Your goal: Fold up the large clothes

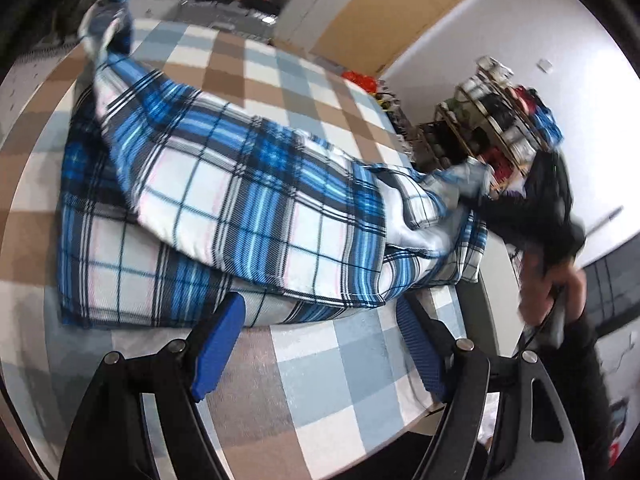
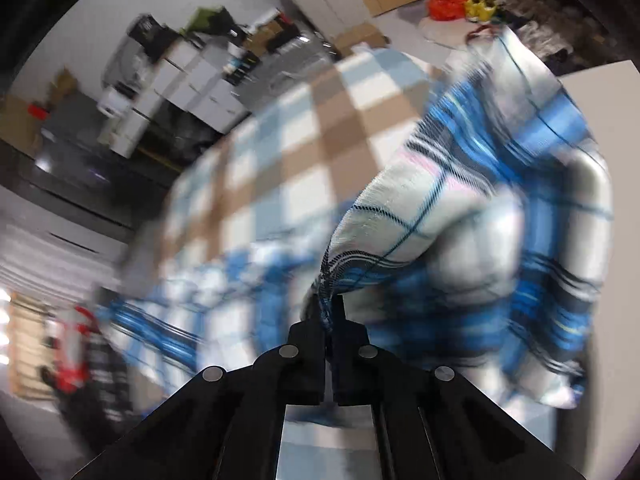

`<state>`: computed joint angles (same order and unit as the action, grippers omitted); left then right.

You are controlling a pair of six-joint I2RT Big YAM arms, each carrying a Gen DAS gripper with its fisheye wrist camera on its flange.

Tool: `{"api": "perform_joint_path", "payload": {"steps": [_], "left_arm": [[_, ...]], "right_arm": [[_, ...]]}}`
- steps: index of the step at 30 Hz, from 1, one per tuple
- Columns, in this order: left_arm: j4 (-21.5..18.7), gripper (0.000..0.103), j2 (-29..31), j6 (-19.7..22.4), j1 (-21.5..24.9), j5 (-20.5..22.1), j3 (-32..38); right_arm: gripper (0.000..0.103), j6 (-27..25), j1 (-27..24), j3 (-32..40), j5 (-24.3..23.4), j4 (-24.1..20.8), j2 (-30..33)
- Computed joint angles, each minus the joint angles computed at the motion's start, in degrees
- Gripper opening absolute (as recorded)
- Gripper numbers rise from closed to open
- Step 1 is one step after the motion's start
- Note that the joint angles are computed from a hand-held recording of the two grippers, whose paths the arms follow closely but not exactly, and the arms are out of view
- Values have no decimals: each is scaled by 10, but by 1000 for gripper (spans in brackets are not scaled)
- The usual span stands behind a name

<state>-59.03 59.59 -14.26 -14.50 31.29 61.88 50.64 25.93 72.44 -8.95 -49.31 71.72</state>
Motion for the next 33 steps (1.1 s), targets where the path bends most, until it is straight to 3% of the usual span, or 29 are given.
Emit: {"api": "perform_joint_path", "payload": {"steps": [5,9,10,11,13,15,18,22,25,29,32,33], "left_arm": [[35,74,-16,-7,18,37,-9],[44,74,-17,-6,38,52,-12],[38,74,-22,-3,40,48,-13],[35,74,-20,1,40,40,-11],[36,74,-21,6,40,20,-10],[33,74,-24,12,35,7,-11],[25,74,-20,25,29,19,-8],[27,74,-11,34,17,29,-3],[39,74,7,23,13,45,6],[14,74,50,26,6,69,40],[-1,74,90,4,15,111,71],[-4,74,108,-21,17,118,88]], "right_arm": [[1,62,-50,41,-26,74,32],[6,102,-78,85,-8,78,91],[12,109,-81,89,-6,81,100],[44,119,-85,91,1,85,109],[94,127,-90,93,-2,83,122],[93,130,-85,55,14,126,98],[93,113,-65,-6,-3,207,49],[98,94,-9,-86,16,266,-26],[99,109,61,-168,59,322,-91],[102,157,162,-257,132,384,-156],[103,174,215,-292,184,410,-179],[103,176,228,-300,197,420,-184]]}}
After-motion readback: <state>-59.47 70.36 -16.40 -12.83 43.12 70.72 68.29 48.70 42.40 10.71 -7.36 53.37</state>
